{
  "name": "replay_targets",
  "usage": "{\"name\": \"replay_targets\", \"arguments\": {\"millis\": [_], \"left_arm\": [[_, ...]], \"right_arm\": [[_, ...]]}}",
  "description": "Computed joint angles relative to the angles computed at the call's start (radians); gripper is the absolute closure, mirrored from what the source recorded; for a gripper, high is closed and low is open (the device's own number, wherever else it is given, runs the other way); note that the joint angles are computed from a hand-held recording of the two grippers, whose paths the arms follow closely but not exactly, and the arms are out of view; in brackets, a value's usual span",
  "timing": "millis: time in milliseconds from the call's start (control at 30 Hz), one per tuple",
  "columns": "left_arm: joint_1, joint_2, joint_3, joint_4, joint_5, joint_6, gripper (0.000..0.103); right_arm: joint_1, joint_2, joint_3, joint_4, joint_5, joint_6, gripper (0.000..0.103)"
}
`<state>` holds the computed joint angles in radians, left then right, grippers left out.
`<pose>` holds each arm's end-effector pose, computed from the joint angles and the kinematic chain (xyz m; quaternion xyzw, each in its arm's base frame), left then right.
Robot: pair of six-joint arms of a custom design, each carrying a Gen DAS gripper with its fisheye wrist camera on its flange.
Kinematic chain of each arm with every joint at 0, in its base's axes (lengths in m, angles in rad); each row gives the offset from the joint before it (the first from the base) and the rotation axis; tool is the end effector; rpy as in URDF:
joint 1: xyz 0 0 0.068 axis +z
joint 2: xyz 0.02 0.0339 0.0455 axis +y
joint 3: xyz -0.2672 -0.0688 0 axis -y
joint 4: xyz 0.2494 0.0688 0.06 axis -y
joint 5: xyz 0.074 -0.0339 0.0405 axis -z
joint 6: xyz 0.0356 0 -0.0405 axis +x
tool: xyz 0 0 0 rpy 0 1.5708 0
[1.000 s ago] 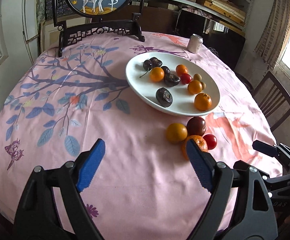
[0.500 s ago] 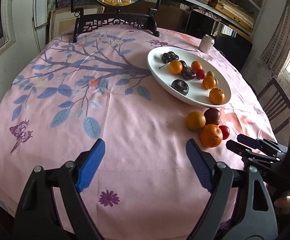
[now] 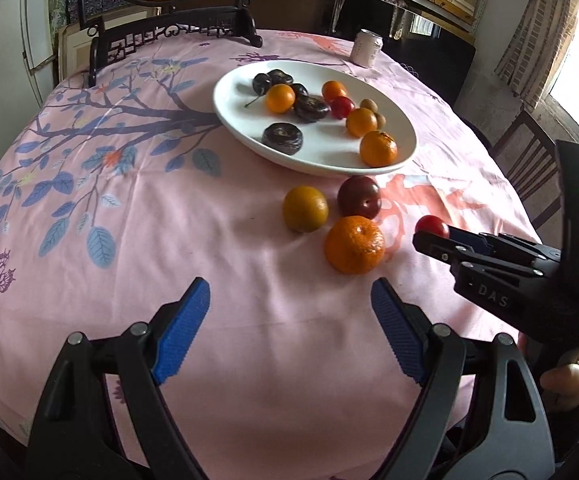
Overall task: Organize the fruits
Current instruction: 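Grasp a red tomato with the right gripper while the left gripper grasps a tangerine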
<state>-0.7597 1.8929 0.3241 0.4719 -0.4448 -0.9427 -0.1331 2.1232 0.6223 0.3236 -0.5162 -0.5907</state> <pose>0.1654 -0.1359 0.0232 -0.1382 0.9394 -0.0309 0.3121 0.2776 -0.0194 -0.0006 -0.2637 0.9122 0.1672 0.2654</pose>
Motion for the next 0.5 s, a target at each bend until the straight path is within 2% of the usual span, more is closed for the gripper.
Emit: {"name": "replay_targets", "arguments": {"millis": [200, 367, 400, 467, 500], "left_arm": [[0.010, 0.137, 0.200, -0.111, 0.041, 0.039, 0.018], [0.043, 0.228, 0.336, -0.203, 0.053, 0.035, 0.019], [0.048, 0.242, 0.355, -0.214, 0.055, 0.033, 0.022], [0.058, 0.274, 0.399, -0.255, 0.054, 0.029, 0.042], [0.066, 0.287, 0.415, -0.268, 0.063, 0.028, 0.056]], "right_arm": [[-0.191, 0.001, 0.033, -0.137, -0.095, -0.142, 0.073], [-0.263, 0.017, 0.082, -0.226, -0.152, -0.200, 0.073], [-0.270, 0.023, 0.093, -0.242, -0.159, -0.206, 0.073], [-0.277, 0.033, 0.110, -0.259, -0.163, -0.212, 0.073], [-0.277, 0.036, 0.115, -0.266, -0.164, -0.214, 0.073]]}}
